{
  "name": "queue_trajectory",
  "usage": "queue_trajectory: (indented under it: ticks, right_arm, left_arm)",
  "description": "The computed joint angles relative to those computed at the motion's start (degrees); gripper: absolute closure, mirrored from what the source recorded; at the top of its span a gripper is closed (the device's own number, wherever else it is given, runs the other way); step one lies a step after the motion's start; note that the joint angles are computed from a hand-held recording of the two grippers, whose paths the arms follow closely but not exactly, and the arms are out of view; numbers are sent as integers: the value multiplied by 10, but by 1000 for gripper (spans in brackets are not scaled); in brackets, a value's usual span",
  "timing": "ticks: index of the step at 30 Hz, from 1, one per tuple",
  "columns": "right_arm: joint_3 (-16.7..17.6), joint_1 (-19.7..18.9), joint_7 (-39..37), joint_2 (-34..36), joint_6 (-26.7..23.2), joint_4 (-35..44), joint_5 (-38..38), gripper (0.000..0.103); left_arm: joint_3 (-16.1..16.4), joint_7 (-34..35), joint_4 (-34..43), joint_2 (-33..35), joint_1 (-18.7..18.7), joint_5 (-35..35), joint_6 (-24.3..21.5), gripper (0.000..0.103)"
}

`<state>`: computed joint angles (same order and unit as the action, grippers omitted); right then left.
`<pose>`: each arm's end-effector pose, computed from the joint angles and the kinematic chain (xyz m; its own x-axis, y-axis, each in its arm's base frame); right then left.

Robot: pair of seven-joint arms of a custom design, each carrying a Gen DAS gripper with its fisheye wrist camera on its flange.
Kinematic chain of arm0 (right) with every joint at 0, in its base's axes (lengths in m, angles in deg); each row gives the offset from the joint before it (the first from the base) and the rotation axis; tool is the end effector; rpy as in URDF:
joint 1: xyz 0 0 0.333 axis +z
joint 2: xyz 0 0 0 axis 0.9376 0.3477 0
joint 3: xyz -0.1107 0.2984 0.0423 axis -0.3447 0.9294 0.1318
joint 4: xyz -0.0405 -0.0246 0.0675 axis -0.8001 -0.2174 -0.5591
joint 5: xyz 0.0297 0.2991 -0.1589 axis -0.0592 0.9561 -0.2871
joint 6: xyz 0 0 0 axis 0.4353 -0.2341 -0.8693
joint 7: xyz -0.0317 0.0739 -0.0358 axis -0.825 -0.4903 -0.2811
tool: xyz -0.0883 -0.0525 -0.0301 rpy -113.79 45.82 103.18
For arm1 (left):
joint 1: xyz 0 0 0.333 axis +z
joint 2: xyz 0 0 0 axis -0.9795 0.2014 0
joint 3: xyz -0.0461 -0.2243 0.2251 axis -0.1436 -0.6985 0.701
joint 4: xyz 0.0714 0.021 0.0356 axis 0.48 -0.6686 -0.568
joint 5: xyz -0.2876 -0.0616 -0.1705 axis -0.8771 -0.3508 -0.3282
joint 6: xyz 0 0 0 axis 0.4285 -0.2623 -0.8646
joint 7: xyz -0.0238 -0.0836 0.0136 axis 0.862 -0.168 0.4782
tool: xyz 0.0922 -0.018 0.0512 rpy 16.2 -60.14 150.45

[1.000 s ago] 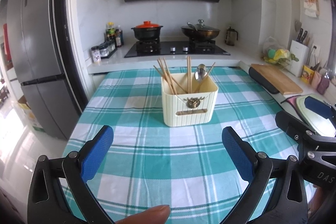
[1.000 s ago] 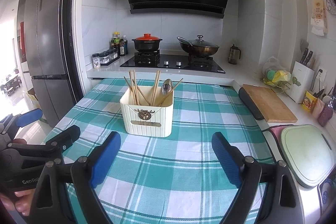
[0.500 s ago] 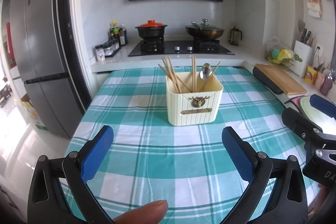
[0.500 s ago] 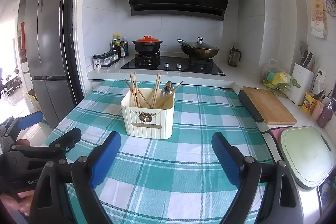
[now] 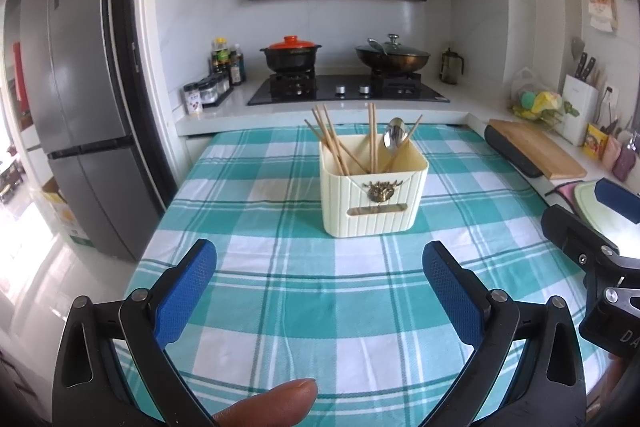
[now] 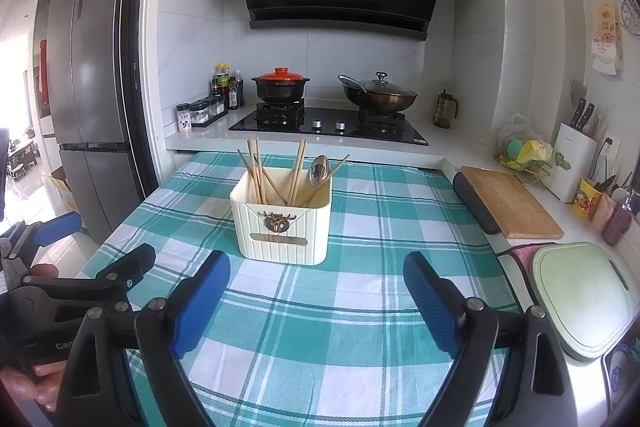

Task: Organize utensils

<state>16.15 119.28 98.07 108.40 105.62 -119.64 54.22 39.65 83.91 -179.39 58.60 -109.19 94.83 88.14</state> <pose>0.5325 0.4220 0.5359 0.4762 -0.8778 0.0521 -0.3955 -0.2667 -0.8789 0.4751 -0.3763 0.5243 0.3768 -0.9262 -0.0133 -0.5125 -0.1965 -0.8359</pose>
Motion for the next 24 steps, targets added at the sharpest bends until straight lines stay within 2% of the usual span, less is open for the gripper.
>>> queue_trajectory:
  ticks: [19, 22, 24]
  right_arm:
    - [-4, 0, 2, -6, 3, -8, -4, 13]
    - [-3, -2, 1, -6, 3, -9, -3, 13]
    - [1, -7, -3, -5, 3, -7, 1, 13]
  left_arm:
    - [1, 7, 0, 1, 2, 1, 10, 0]
    - [3, -9, 5, 5, -3, 6, -9, 0]
    - [3, -7, 5, 7, -2, 11, -4, 0]
